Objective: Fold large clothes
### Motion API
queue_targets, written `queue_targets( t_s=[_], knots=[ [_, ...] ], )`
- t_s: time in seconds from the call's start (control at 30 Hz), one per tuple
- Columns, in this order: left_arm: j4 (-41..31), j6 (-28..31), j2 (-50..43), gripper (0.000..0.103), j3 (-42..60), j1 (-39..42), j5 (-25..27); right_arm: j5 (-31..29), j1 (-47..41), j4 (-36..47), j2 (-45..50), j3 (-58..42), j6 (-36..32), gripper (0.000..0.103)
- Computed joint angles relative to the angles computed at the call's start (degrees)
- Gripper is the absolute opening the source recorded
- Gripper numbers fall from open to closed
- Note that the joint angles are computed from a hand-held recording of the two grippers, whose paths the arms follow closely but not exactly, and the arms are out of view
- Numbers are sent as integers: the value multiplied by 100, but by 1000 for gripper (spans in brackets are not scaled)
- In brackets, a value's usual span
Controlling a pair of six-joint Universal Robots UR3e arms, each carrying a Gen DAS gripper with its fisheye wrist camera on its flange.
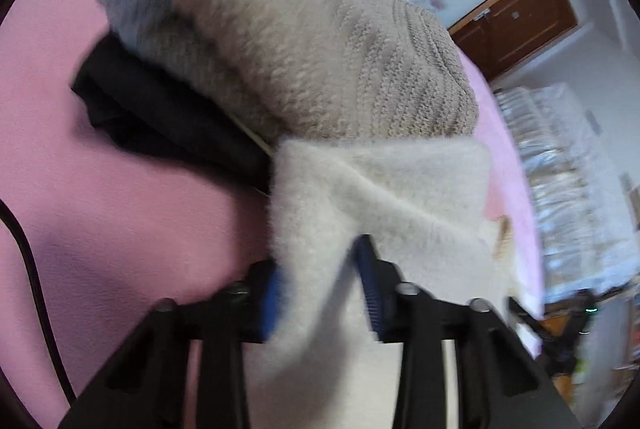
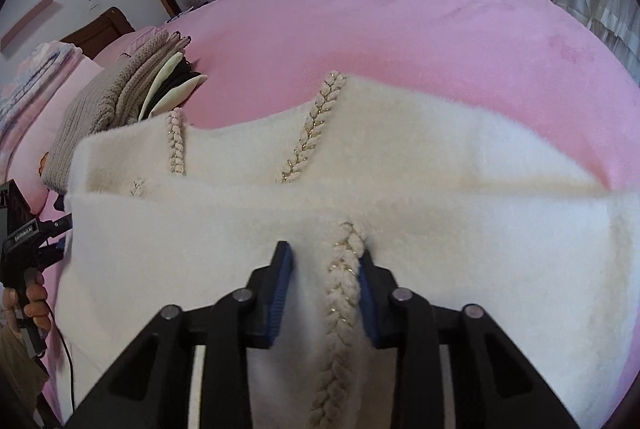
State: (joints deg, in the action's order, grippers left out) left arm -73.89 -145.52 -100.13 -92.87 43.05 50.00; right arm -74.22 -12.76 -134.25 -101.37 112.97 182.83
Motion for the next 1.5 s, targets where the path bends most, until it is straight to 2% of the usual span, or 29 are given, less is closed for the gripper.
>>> queue_targets(
  t_s=[0.1, 0.2, 0.27, 0.33, 0.43, 0.5, 0.57, 0.63, 0.7, 0.77, 0.83, 0.9, 0.97, 1.03, 1.13, 1.23, 1.3, 1.33, 1.4, 1.43, 1.5],
  knots=[
    [1072, -184, 922, 10, -791, -115, 222, -252, 145, -108, -238, 66, -19, 16],
    [1475, -190, 1751, 10, -1312, 135, -58, -711, 473, -420, -470, 9, 45, 16],
    [1991, -359, 1986, 10, -1600, 93, -31, -907, 591, -750, -581, 9, 126, 16],
    [2506, -503, 1828, 10, -1704, -171, 307, -1153, 688, -942, -419, -74, 228, 16],
    [2989, -689, 1238, 10, -1593, -534, 954, -1256, 737, -584, 221, -412, 366, 16],
    [3325, -725, 1085, 11, -1691, -659, 1140, -1610, 960, -488, 611, -494, 465, 16],
    [3676, -600, 1136, 13, -1865, -734, 1335, -1882, 1127, -547, 719, -483, 587, 21],
    [3577, -467, 1261, 21, -1807, -806, 1507, -1887, 1124, -332, 611, -537, 721, 28],
    [3308, -503, 1434, 32, -1705, -817, 1632, -2023, 1153, -113, 396, -564, 764, 30],
    [2844, -541, 2018, 34, -1786, -639, 1469, -2411, 1397, -23, 136, -578, 807, 30],
    [2270, -470, 2570, 46, -1866, -294, 1003, -2453, 1580, -84, -224, -469, 789, 30],
    [1254, -226, 3380, 54, -1974, 218, 255, -2206, 1801, -162, -553, -364, 872, 30],
    [234, 136, 4013, 57, -2024, 603, -264, -2197, 2254, -139, -487, -513, 1131, 30],
    [-104, 109, 4562, 57, -2275, 592, -291, -2153, 2708, -229, -201, -709, 1393, 30],
    [-11, -53, 5280, 57, -2879, 505, -159, -1924, 3169, -575, 322, -924, 1684, 30],
    [1106, -684, 5258, 57, -3501, -166, 688, -1878, 3424, -851, 806, -956, 1854, 30],
    [1557, -874, 5058, 57, -3759, -430, 1117, -1628, 3306, -864, 925, -828, 1964, 30],
    [1632, -900, 5018, 57, -3880, -477, 1312, -1551, 3215, -875, 920, -695, 1982, 28],
    [1759, -728, 4776, 57, -3993, -401, 1420, -1392, 2953, -1047, 652, -260, 1865, 15],
    [1811, -555, 4747, 57, -4057, -294, 1407, -1408, 2848, -1029, 501, -125, 1828, 4],
    [1788, -126, 4705, 57, -4112, -60, 1257, -1499, 2601, -947, 124, 169, 1736, 3]
  ],
)
